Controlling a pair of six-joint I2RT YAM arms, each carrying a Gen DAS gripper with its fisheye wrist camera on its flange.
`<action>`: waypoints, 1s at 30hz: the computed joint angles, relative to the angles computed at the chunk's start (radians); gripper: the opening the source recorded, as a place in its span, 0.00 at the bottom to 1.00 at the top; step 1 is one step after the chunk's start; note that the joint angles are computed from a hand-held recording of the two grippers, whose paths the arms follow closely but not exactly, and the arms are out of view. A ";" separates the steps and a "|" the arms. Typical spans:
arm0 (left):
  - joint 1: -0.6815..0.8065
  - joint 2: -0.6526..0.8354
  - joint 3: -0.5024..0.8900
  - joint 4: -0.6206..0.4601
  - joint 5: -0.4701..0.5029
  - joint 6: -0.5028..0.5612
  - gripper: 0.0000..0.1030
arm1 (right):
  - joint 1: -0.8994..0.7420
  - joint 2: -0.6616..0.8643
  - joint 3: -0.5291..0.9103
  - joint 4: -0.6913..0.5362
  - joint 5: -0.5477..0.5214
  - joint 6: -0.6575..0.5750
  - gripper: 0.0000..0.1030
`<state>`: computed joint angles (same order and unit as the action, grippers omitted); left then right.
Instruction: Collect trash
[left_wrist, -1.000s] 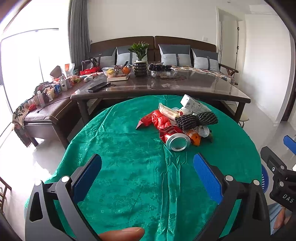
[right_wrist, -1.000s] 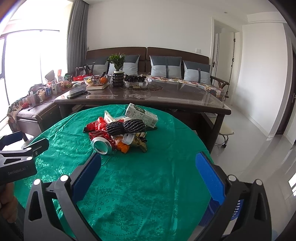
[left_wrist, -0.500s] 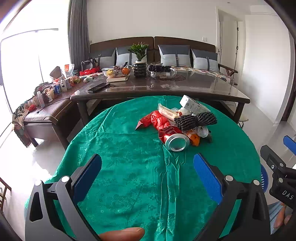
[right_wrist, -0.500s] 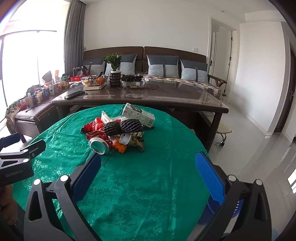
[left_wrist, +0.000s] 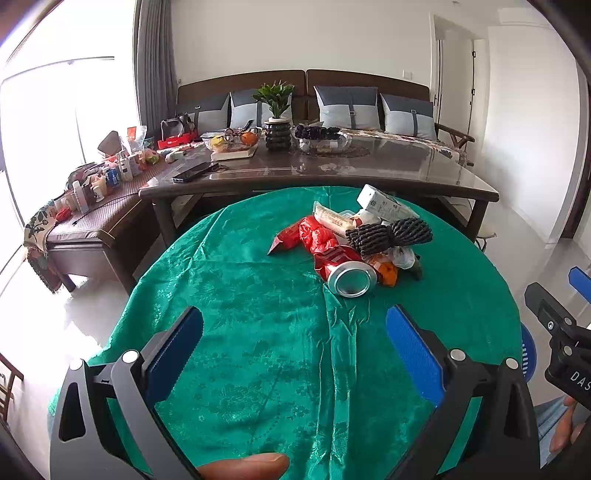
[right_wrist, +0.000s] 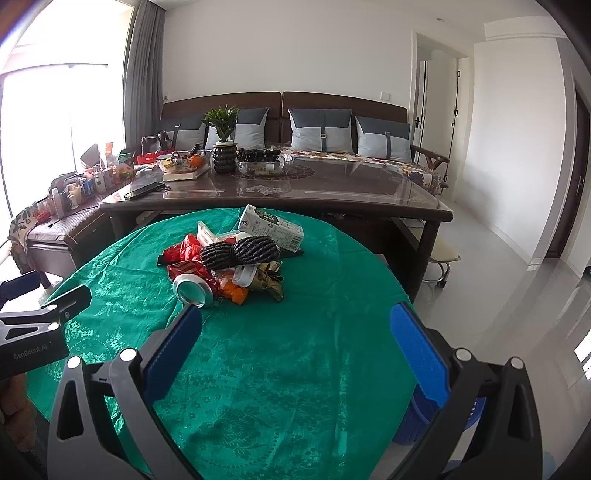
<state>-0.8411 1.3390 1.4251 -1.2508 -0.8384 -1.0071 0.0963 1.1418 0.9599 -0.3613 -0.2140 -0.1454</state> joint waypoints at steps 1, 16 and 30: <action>0.000 0.000 0.000 0.000 0.000 0.000 0.95 | -0.001 -0.001 -0.001 0.000 0.000 0.000 0.96; -0.005 0.011 0.007 -0.002 0.004 -0.002 0.95 | 0.000 -0.004 0.004 -0.013 -0.002 -0.005 0.96; -0.005 0.013 0.009 0.000 0.007 -0.001 0.95 | -0.001 -0.002 0.004 -0.016 -0.003 -0.005 0.96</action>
<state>-0.8461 1.3522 1.4342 -1.2504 -0.8311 -1.0082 0.0957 1.1397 0.9636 -0.3775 -0.2172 -0.1504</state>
